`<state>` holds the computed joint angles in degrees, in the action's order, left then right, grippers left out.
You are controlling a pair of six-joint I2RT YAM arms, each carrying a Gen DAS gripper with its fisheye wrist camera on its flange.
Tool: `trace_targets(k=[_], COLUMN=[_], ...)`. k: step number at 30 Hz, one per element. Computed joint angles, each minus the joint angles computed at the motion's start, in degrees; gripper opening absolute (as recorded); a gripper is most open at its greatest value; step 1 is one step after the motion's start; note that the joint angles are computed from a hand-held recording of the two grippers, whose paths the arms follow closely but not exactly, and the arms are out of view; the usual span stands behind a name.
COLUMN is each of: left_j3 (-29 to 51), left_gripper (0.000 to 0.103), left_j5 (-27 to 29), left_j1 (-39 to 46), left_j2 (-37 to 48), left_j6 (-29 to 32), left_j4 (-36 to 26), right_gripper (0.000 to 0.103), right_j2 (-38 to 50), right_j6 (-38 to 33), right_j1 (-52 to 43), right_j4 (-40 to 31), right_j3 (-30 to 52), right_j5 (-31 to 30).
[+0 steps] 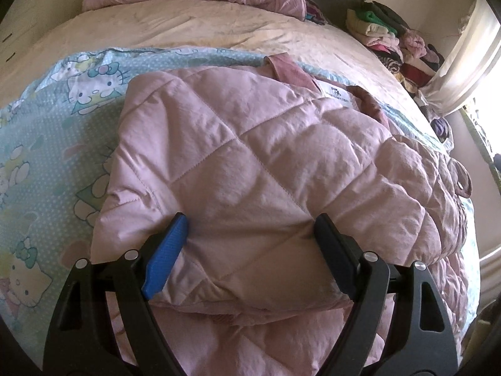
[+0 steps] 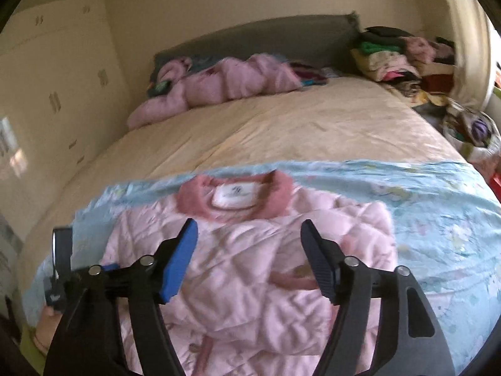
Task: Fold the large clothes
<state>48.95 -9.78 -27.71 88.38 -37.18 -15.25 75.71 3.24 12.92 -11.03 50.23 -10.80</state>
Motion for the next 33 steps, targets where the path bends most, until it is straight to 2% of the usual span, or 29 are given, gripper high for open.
trace_targets(k=[11, 16, 21, 25, 31, 33], left_j3=[-0.6, -0.5, -0.5, -0.9, -0.3, 0.2], left_gripper=[0.076, 0.076, 0.076, 0.076, 0.076, 0.081], left_j5=[0.5, -0.1, -0.2, 0.1, 0.6, 0.2], left_j1=[0.6, 0.1, -0.1, 0.1, 0.3, 0.0], left_j2=[0.5, 0.8, 0.8, 0.8, 0.3, -0.2], left_j6=[0.4, 0.3, 0.6, 0.5, 0.6, 0.7], left_j4=[1.5, 1.3, 1.4, 2.1, 0.8, -0.5], right_gripper=[0.072, 0.077, 0.08, 0.08, 0.081, 0.085], right_j2=[18.7, 24.9, 26.6, 27.1, 23.4, 21.6], right_j6=[-0.8, 0.1, 0.8, 0.7, 2.0, 2.8], right_j1=[9.3, 9.1, 9.1, 9.1, 10.4, 10.2], right_j4=[-5.3, -3.6, -0.8, -1.8, 1.7, 2.0], right_j3=[7.0, 8.1, 7.3, 8.2, 4.0, 2.7], right_j5=[8.5, 9.4, 9.5, 9.5, 11.6, 10.6])
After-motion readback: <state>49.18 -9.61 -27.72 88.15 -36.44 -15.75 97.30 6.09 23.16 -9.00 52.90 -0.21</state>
